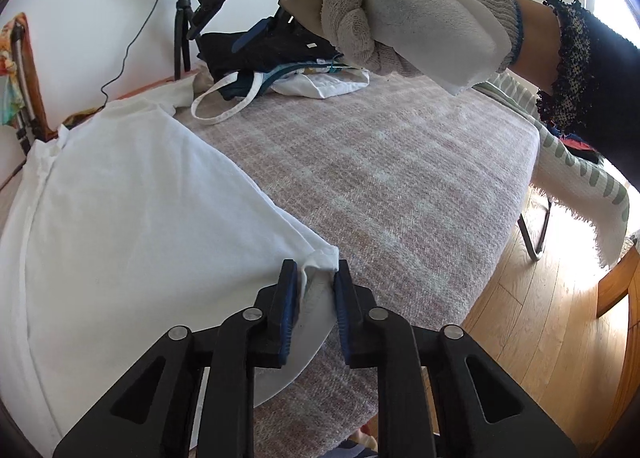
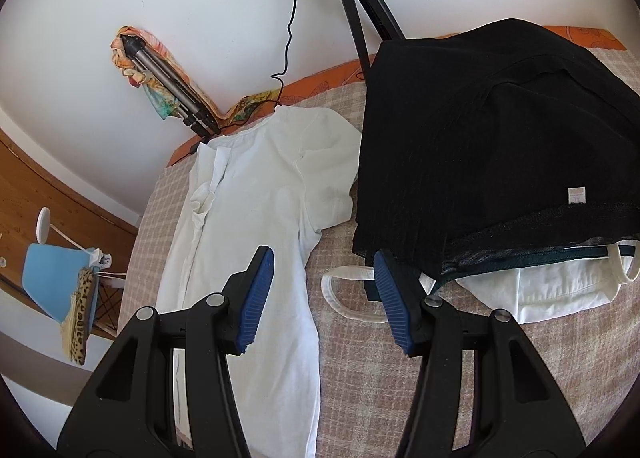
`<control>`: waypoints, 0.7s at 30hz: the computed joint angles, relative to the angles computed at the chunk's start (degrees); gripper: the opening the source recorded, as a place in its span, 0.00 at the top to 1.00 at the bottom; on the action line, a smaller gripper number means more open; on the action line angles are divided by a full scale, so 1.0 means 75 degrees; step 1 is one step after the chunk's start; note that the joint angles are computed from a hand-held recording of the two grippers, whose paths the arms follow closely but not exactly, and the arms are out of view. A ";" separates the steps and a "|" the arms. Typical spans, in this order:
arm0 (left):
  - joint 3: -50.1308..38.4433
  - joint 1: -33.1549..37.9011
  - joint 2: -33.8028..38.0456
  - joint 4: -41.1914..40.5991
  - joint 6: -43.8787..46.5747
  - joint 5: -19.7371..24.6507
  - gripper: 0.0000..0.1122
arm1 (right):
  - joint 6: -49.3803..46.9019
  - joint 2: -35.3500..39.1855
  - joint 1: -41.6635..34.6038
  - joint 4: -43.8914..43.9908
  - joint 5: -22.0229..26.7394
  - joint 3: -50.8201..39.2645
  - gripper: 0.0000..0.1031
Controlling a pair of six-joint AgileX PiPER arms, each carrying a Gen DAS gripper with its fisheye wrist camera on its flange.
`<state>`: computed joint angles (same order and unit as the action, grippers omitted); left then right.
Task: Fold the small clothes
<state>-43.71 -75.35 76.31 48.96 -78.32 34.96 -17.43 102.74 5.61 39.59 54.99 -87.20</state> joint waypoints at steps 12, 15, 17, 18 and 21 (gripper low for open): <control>0.0945 0.1343 -0.1821 -0.1445 0.0503 -0.0934 0.97 | 0.1796 0.1854 0.0706 -0.1047 0.0671 -0.2514 0.47; 0.0982 0.1409 -0.1801 -0.1504 0.0511 -0.1163 0.97 | 0.2327 0.2294 0.0825 -0.1349 0.0864 -0.3166 0.47; 0.0992 0.1431 -0.1821 -0.1529 0.0532 -0.1269 0.97 | 0.2792 0.2638 0.0889 -0.1573 0.1031 -0.3704 0.47; 0.0998 0.1436 -0.1835 -0.1508 0.0508 -0.1320 0.97 | 0.3102 0.2829 0.0932 -0.1749 0.1156 -0.4023 0.47; 0.0997 0.1413 -0.1923 -0.1447 0.0484 -0.1377 0.97 | 0.3895 0.3423 0.1027 -0.2115 0.1583 -0.4999 0.47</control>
